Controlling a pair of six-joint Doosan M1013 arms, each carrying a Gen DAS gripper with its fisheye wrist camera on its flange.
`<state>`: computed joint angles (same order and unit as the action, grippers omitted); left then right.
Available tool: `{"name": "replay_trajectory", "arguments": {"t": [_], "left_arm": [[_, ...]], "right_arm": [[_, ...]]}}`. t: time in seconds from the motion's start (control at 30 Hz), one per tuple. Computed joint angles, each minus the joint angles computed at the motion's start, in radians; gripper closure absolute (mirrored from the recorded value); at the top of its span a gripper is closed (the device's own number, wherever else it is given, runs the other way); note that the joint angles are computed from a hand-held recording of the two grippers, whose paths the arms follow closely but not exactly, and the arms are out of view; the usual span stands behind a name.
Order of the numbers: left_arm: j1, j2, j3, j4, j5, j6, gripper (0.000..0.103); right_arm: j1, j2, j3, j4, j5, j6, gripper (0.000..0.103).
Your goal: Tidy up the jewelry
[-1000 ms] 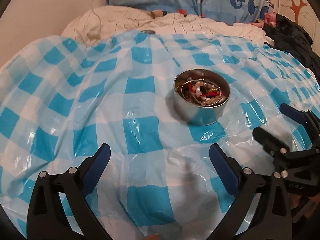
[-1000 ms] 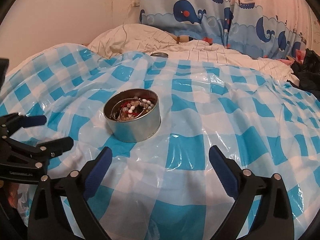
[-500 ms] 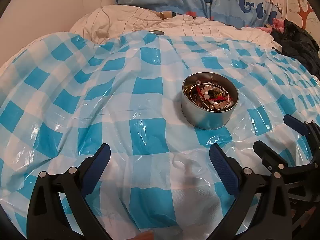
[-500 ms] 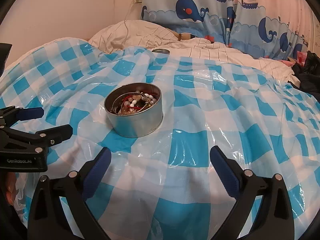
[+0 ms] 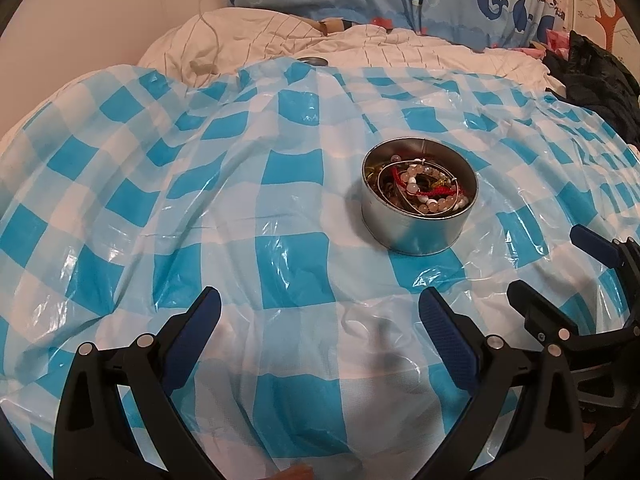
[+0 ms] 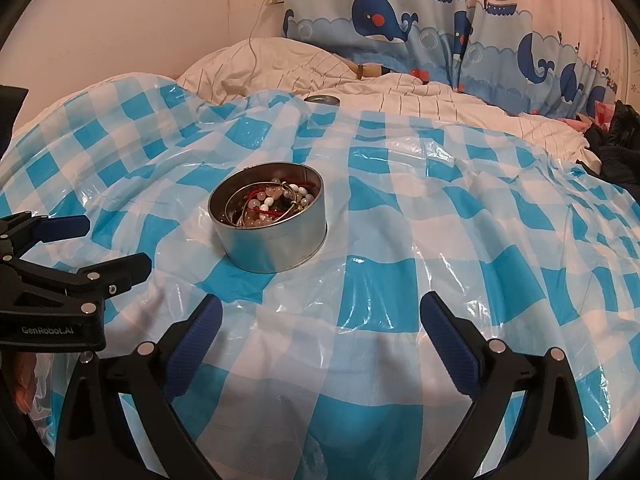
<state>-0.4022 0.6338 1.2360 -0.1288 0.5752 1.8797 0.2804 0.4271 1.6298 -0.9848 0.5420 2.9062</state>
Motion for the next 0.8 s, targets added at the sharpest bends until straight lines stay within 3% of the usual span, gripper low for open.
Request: {"name": "replay_trajectory", "arguments": {"t": [0.27, 0.37, 0.43, 0.5, 0.7, 0.8], "left_arm": [[-0.003, 0.018, -0.028, 0.023, 0.053, -0.092, 0.008], [-0.006, -0.006, 0.022, 0.022, -0.044, -0.072, 0.008], [-0.006, -0.008, 0.023, 0.011, -0.046, -0.050, 0.008], [-0.003, -0.004, 0.012, -0.014, -0.023, -0.037, 0.008], [-0.001, 0.032, -0.051, 0.094, 0.095, -0.154, 0.008], [0.010, 0.040, -0.065, 0.062, 0.120, -0.158, 0.008]], "right_arm": [[-0.001, 0.003, 0.001, 0.016, -0.005, -0.010, 0.008], [-0.005, 0.001, 0.003, 0.027, -0.011, -0.012, 0.008], [-0.004, 0.001, 0.003, 0.022, -0.009, -0.009, 0.008], [-0.003, 0.000, 0.003, 0.015, -0.005, -0.005, 0.008], [-0.003, 0.000, 0.003, 0.001, 0.011, 0.017, 0.008], [-0.007, 0.000, 0.000, 0.016, 0.018, 0.008, 0.008]]}}
